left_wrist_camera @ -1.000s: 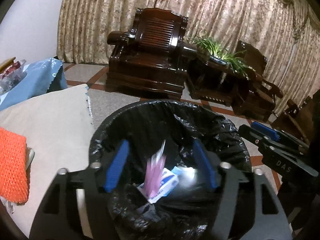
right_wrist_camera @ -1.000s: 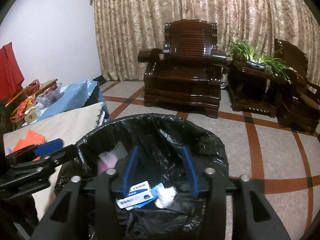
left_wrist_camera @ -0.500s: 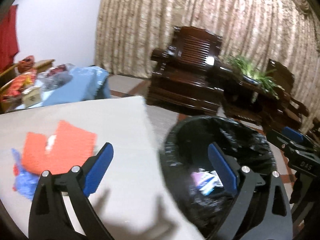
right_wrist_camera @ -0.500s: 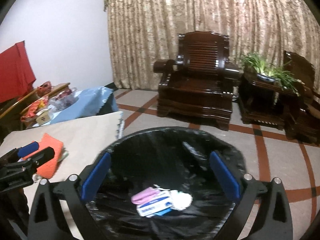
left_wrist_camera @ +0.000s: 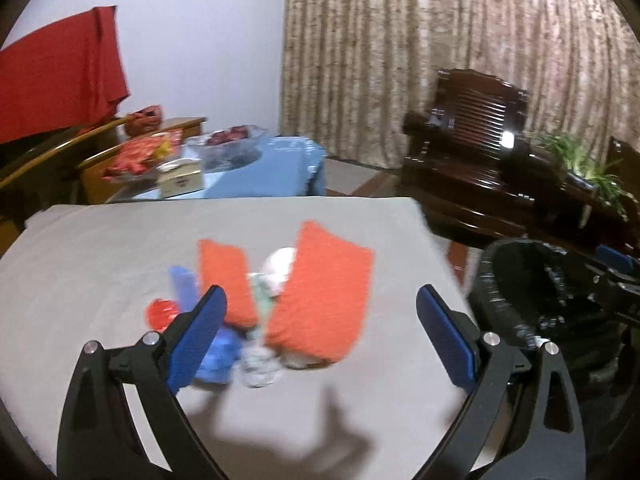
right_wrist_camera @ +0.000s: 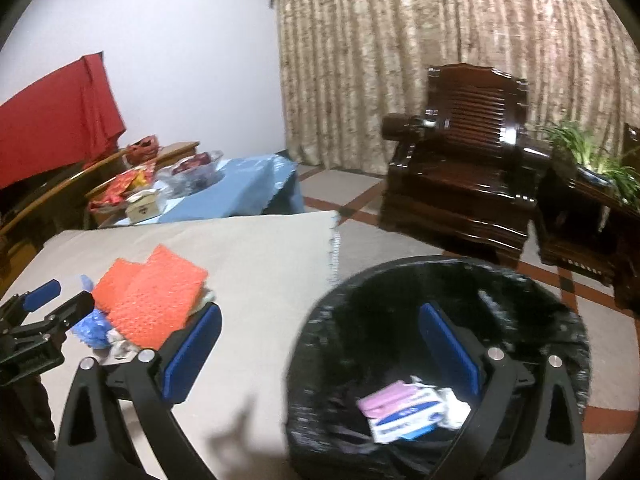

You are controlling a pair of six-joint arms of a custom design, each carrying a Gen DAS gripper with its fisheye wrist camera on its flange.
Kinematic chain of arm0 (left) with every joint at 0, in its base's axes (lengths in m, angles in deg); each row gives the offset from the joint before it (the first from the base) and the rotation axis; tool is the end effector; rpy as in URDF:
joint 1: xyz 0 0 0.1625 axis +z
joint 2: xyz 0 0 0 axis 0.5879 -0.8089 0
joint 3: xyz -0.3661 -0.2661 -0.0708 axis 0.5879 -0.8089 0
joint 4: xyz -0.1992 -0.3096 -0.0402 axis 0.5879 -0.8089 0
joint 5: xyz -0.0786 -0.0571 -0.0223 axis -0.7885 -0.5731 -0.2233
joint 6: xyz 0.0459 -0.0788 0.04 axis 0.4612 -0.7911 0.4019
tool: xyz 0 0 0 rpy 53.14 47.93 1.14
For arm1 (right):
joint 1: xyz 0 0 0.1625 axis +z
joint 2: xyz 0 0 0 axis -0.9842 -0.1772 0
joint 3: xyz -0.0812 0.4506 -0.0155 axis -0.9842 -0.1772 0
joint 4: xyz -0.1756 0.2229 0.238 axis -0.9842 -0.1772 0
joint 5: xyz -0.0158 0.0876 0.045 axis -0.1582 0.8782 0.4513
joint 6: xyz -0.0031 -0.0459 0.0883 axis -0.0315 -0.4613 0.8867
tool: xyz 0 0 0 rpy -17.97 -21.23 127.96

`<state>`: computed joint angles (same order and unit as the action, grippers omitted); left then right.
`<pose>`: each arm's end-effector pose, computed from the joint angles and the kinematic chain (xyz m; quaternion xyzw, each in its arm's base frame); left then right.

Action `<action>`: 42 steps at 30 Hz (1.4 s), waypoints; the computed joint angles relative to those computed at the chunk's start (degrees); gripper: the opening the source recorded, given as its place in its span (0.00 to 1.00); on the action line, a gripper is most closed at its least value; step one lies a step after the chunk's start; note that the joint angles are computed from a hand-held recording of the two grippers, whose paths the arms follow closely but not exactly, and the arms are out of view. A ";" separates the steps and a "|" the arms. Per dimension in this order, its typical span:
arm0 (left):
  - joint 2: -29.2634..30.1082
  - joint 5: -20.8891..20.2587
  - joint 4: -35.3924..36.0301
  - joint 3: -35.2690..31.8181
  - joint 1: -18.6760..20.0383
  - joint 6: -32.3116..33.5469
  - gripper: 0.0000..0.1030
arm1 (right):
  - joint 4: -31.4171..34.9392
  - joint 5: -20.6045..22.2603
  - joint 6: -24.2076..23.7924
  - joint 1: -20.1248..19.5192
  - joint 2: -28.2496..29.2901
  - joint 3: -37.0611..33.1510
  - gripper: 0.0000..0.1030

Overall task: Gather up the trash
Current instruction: 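Grasp the large orange mesh sleeve with the right tool while the left tool grasps the blue bag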

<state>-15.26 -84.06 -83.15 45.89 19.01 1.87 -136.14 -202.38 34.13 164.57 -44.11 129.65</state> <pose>-0.3437 -0.8113 0.0012 0.3670 0.8354 -0.3499 0.2121 0.0210 -0.7080 0.3172 0.0098 -0.7715 0.5186 0.3684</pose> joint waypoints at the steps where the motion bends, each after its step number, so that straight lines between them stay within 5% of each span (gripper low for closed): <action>1: -0.24 0.74 -0.36 0.03 0.31 0.11 0.90 | 0.71 0.12 -0.33 0.31 0.79 -0.98 0.94; 19: 0.05 6.64 0.03 -4.34 4.76 0.53 0.90 | 15.55 1.94 -0.96 2.72 11.82 -16.57 0.94; 38: 0.74 8.35 2.53 -7.42 7.25 0.61 0.90 | 34.76 2.08 0.34 2.47 21.42 -33.79 0.94; 42: 0.74 8.29 2.62 -7.34 7.29 0.50 0.90 | 37.81 6.08 1.38 1.86 19.87 -31.89 0.74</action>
<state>-14.52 -75.77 -80.53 38.55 26.30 2.37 -98.33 -196.30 35.50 166.43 -24.24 97.76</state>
